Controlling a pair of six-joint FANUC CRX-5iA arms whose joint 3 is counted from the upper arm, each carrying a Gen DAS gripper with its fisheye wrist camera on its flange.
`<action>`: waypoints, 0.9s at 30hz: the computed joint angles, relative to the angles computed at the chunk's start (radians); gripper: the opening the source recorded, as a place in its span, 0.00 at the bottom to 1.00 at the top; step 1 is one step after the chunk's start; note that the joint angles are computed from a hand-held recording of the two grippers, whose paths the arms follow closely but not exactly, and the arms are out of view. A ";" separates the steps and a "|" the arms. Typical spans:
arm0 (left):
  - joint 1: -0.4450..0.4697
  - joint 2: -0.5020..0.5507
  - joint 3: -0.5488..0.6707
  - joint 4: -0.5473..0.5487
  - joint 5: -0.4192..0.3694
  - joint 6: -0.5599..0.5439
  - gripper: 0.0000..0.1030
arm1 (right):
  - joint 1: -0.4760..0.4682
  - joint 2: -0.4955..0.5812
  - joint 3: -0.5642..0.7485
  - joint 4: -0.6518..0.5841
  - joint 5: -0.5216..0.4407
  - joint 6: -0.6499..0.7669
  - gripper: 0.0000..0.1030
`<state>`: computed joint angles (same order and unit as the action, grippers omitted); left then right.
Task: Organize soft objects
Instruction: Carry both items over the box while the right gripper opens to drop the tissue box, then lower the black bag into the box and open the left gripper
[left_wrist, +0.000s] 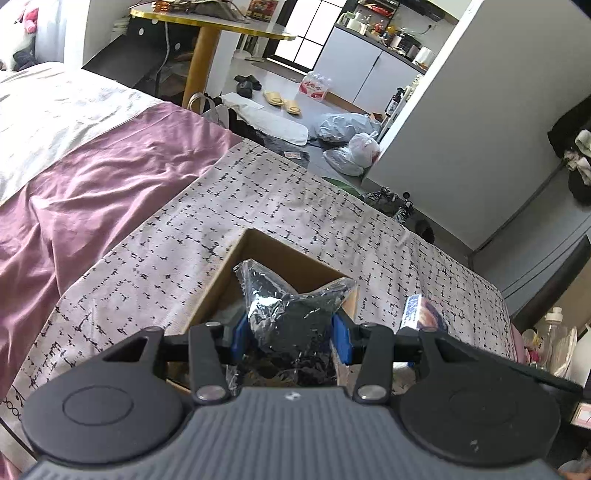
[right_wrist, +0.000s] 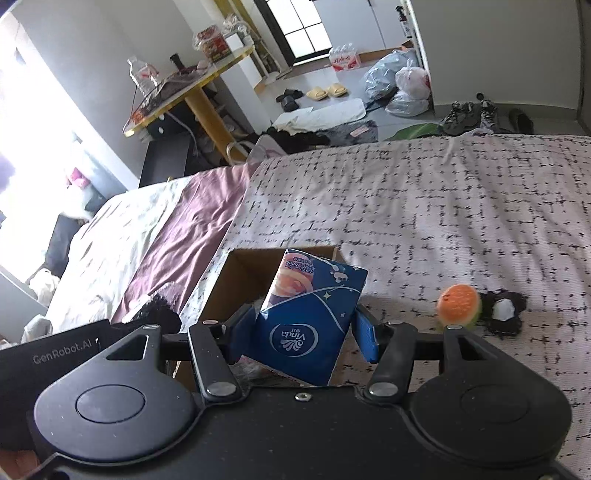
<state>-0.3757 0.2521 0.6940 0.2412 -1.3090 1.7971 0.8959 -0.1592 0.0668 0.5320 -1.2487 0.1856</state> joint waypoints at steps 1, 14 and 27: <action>0.006 0.001 -0.001 0.004 0.000 -0.001 0.44 | -0.001 0.011 0.010 -0.007 -0.001 0.007 0.55; 0.063 0.022 -0.037 0.055 0.003 -0.017 0.44 | -0.008 0.123 0.117 -0.139 -0.034 0.069 0.61; 0.047 0.081 0.003 0.088 -0.014 -0.050 0.44 | -0.017 0.077 0.071 -0.127 -0.051 -0.011 0.74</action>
<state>-0.3283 0.3329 0.6968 0.3289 -1.3226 1.7474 0.8790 -0.0822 0.1376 0.4052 -1.2995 0.1742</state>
